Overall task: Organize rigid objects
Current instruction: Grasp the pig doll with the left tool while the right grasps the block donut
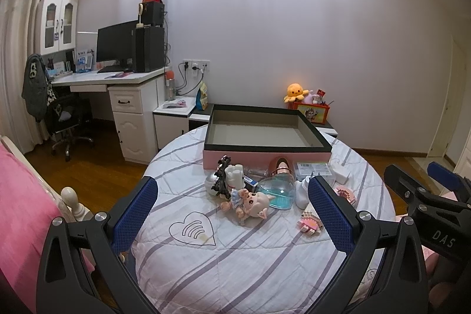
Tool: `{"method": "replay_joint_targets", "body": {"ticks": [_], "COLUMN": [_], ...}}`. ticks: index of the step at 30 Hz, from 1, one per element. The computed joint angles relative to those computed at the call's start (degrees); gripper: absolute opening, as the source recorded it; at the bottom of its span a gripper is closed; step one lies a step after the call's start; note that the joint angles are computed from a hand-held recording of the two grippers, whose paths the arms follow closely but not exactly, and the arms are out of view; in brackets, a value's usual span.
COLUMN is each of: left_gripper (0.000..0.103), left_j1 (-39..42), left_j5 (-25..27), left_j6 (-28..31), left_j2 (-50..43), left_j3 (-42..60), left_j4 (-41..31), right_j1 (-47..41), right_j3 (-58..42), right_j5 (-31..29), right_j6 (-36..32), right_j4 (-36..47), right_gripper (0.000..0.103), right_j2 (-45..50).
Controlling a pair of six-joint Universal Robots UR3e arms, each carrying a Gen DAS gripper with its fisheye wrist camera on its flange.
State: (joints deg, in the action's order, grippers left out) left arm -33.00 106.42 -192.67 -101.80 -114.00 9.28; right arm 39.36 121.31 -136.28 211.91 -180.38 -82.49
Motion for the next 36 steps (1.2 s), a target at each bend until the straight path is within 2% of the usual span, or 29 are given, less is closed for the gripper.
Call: {"method": "replay_joint_targets", "body": {"ticks": [4, 18, 27, 36], "left_gripper": [0.103, 0.103, 0.103, 0.103], "left_j1": [0.7, 4.1, 4.4, 7.6], "left_j5": [-0.4, -3.8, -5.5, -12.3], "left_j6": [0.2, -0.5, -0.5, -2.1], "left_j2": [-1.5, -13.8, -22.3, -27.6], "left_j3": [0.2, 6.2, 17.2, 26.5], "left_j4": [0.3, -2.6, -10.3, -17.5], "right_j1": [-2.0, -13.7, -21.3, -28.9], "right_j3": [1.4, 8.7, 9.5, 6.7], "right_j5": [1.6, 13.3, 21.4, 29.6], "right_j6": [-0.5, -2.7, -6.6, -11.9], "right_j4": [-1.0, -6.3, -8.7, -8.8], "right_gripper": [0.103, 0.103, 0.103, 0.103], "right_j2": [-0.1, 2.3, 7.3, 11.7]}}
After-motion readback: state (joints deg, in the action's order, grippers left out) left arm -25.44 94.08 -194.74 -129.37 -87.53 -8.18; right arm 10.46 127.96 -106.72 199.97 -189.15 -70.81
